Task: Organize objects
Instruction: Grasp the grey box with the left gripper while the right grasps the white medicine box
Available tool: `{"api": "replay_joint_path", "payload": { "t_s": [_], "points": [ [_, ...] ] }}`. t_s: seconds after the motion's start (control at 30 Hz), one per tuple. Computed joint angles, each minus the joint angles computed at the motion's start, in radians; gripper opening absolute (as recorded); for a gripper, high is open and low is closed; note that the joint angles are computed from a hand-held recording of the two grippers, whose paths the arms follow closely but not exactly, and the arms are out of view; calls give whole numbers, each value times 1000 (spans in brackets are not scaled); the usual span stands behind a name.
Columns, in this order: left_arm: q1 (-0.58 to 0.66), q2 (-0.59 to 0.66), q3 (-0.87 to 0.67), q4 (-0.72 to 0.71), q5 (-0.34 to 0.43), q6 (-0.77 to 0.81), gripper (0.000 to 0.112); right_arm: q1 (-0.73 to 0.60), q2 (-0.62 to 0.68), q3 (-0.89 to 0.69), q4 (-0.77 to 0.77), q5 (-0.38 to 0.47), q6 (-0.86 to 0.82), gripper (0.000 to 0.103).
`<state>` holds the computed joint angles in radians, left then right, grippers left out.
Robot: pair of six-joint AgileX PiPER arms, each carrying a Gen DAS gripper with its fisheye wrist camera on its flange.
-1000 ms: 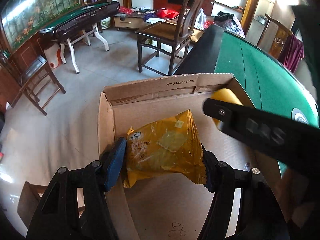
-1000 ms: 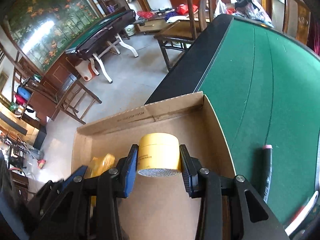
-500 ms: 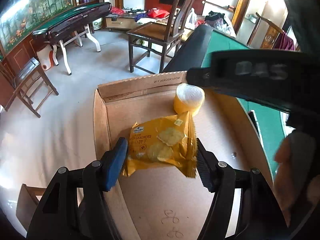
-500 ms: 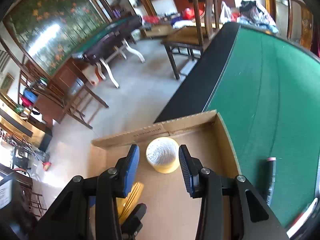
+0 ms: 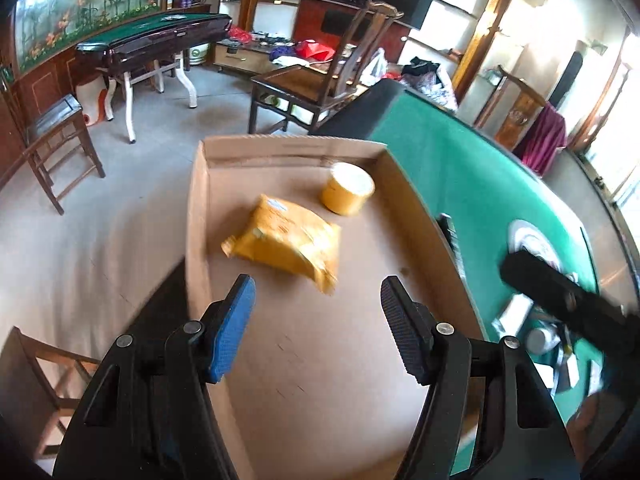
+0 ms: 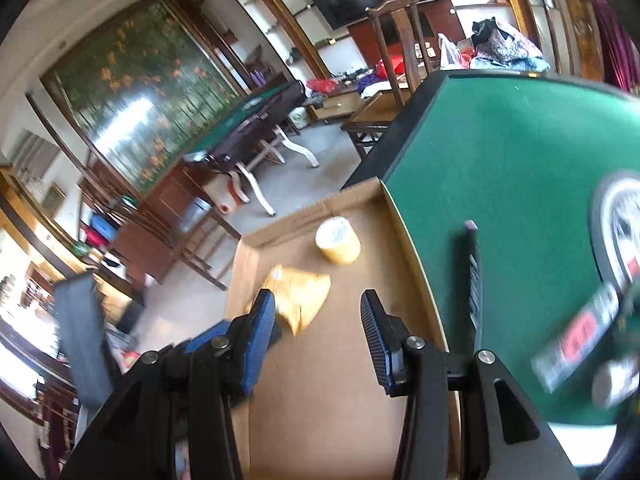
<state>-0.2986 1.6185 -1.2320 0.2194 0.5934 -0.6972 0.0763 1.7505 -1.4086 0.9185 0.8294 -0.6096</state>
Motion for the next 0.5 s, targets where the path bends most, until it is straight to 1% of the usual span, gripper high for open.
{"api": "replay_joint_path", "payload": {
  "t_s": [0.1, 0.13, 0.17, 0.23, 0.27, 0.33, 0.37, 0.4, 0.43, 0.47, 0.5],
  "points": [
    [-88, -41, 27, 57, -7, -77, 66, -127, -121, 180, 105, 26, -205, 46],
    [-113, -54, 35, 67, -13, -83, 66, -192, -166, 234, 123, 48, -277, 46],
    [-151, -57, 28, 86, -8, -92, 66, -231, -186, 248, 126, 64, -309, 47],
    [-225, -54, 4, 114, 3, -80, 66, -374, -241, 310, 167, 102, -426, 48],
    [-264, -43, -15, 127, 11, -67, 66, -447, -251, 327, 198, 128, -479, 51],
    [-341, -4, -62, 135, 30, -16, 66, -587, -249, 351, 255, 183, -562, 65],
    [-363, 20, -88, 104, 36, 36, 66, -631, -245, 360, 275, 193, -584, 68],
    [-381, 55, -121, 42, 40, 117, 66, -678, -233, 363, 287, 201, -605, 69],
    [-391, 80, -145, 5, 45, 162, 66, -713, -208, 349, 281, 202, -612, 69],
    [-410, 116, -174, -25, 47, 218, 66, -730, -179, 321, 268, 208, -611, 69],
    [-430, 150, -202, -14, 51, 241, 66, -751, -153, 306, 259, 213, -619, 69]
  ]
}}
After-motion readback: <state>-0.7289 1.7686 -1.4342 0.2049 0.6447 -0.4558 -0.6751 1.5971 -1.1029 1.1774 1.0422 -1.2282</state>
